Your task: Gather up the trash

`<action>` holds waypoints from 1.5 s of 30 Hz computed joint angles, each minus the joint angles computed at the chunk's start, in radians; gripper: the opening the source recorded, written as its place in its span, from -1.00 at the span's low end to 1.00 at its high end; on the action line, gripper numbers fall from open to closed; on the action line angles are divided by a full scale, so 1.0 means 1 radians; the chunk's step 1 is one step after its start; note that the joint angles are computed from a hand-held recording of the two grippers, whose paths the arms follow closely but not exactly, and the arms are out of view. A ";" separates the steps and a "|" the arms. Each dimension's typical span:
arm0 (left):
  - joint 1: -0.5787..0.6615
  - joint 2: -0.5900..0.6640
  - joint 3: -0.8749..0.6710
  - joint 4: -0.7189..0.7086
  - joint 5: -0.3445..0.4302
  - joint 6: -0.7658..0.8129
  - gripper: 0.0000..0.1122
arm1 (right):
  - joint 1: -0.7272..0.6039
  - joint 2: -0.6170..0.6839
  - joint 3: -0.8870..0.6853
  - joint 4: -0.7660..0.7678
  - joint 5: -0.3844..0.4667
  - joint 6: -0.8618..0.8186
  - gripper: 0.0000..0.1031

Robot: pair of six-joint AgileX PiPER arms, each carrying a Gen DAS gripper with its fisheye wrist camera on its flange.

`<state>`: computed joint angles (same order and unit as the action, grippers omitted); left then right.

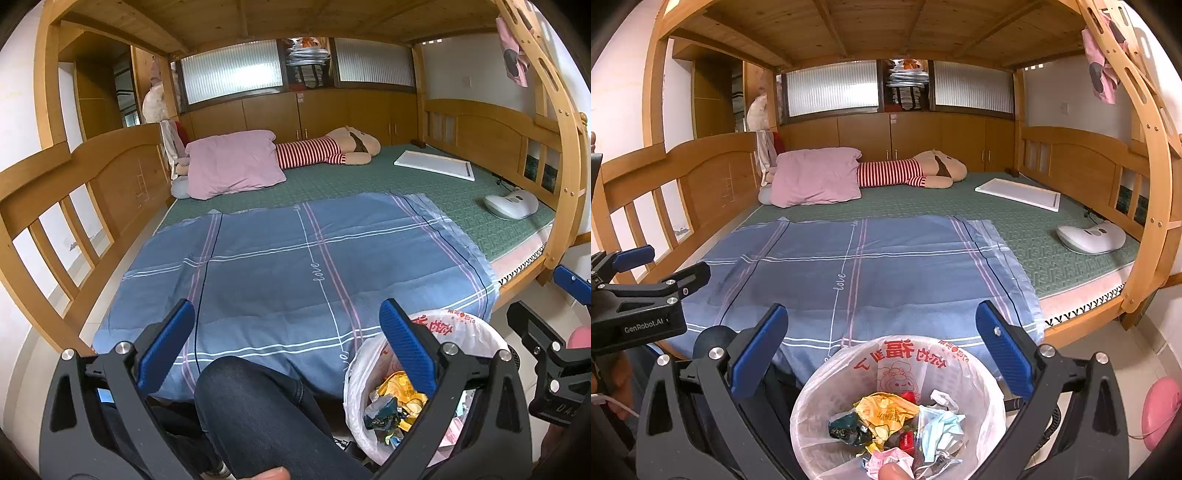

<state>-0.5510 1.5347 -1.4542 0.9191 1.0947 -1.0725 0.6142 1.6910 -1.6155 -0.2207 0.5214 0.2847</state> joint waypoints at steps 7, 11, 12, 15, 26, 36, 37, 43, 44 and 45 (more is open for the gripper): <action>-0.011 0.007 -0.007 0.004 0.016 -0.017 0.78 | -0.002 0.001 0.000 0.004 0.001 -0.006 0.93; -0.013 0.003 -0.004 0.002 0.011 -0.024 0.78 | -0.003 0.001 0.000 0.008 0.001 -0.010 0.93; -0.014 0.003 -0.004 0.002 0.011 -0.024 0.78 | -0.003 0.001 0.000 0.010 0.002 -0.012 0.93; -0.016 0.002 -0.003 0.004 0.014 -0.022 0.78 | -0.001 0.004 0.000 0.010 0.002 -0.012 0.93; -0.021 0.009 -0.010 0.000 0.013 -0.013 0.78 | 0.001 0.007 0.003 0.008 -0.001 -0.010 0.93; -0.022 0.017 -0.021 -0.015 0.016 -0.008 0.78 | 0.002 0.007 0.008 0.005 -0.003 -0.006 0.93; -0.021 0.017 -0.020 -0.018 0.014 -0.006 0.78 | 0.002 0.008 0.007 0.002 -0.001 -0.003 0.93; -0.023 0.022 -0.026 -0.015 0.024 -0.006 0.78 | 0.012 0.011 0.012 -0.018 -0.003 0.021 0.93; -0.026 0.025 -0.027 -0.013 0.025 -0.009 0.78 | 0.012 0.011 0.013 -0.018 -0.004 0.022 0.93; -0.028 0.026 -0.028 -0.013 0.025 -0.010 0.78 | 0.012 0.009 0.017 -0.024 -0.007 0.026 0.93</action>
<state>-0.5788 1.5603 -1.4824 0.9057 1.1201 -1.0828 0.6261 1.7000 -1.5988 -0.2446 0.5140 0.3105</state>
